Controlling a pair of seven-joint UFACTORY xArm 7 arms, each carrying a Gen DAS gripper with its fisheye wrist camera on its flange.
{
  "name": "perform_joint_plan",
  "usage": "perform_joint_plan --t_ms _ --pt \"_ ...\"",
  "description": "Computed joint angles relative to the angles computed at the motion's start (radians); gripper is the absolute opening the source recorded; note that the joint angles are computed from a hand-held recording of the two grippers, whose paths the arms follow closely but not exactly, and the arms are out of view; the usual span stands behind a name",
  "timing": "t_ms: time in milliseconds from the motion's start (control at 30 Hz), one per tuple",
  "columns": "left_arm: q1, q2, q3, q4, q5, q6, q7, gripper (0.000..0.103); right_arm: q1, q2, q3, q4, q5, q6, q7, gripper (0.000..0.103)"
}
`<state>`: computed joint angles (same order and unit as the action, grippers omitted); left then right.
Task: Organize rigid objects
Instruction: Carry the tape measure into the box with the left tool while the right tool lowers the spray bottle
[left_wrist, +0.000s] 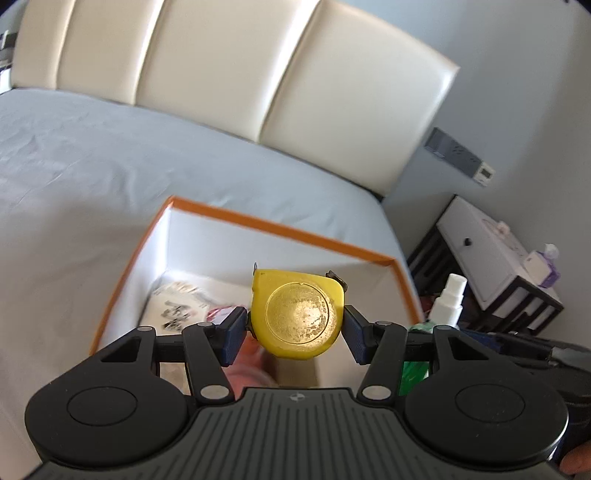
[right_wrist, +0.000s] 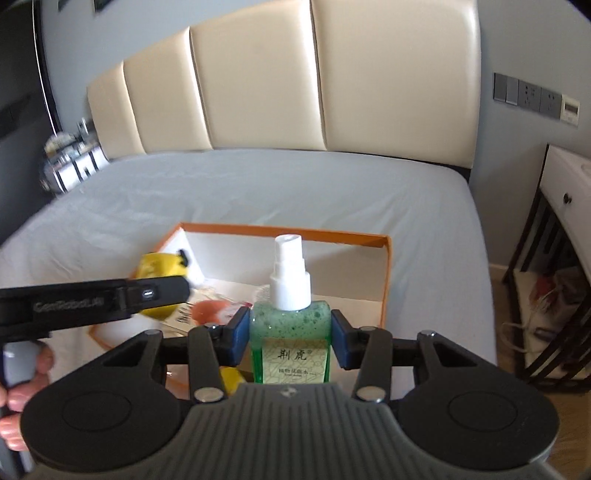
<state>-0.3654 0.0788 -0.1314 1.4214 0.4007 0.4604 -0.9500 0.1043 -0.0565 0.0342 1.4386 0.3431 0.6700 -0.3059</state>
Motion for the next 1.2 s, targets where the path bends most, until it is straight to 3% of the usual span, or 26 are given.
perform_joint_plan --t_ms 300,433,533,733,900,1200 --pt "0.027 -0.016 0.004 -0.062 -0.057 -0.027 0.0 0.063 0.007 0.127 0.022 0.104 -0.161 0.168 0.153 0.045" --pt "0.03 -0.015 0.003 -0.065 -0.061 -0.039 0.004 0.063 0.007 0.183 0.027 0.173 -0.171 0.248 0.196 0.045" --pt "0.033 -0.011 0.004 -0.065 -0.073 -0.038 0.013 0.063 0.023 0.207 0.031 0.193 -0.238 0.228 0.219 0.045" --pt "0.028 0.004 0.005 -0.047 -0.076 -0.02 0.013 0.063 0.042 0.298 0.026 0.319 -0.315 0.28 0.289 0.045" --pt "0.023 0.013 0.006 -0.041 -0.085 -0.013 0.028 0.063 0.055 0.325 0.027 0.35 -0.366 0.296 0.26 0.046" --pt "0.018 0.011 0.01 -0.044 -0.089 -0.011 0.036 0.063 0.047 0.322 0.028 0.349 -0.34 0.293 0.249 0.045"
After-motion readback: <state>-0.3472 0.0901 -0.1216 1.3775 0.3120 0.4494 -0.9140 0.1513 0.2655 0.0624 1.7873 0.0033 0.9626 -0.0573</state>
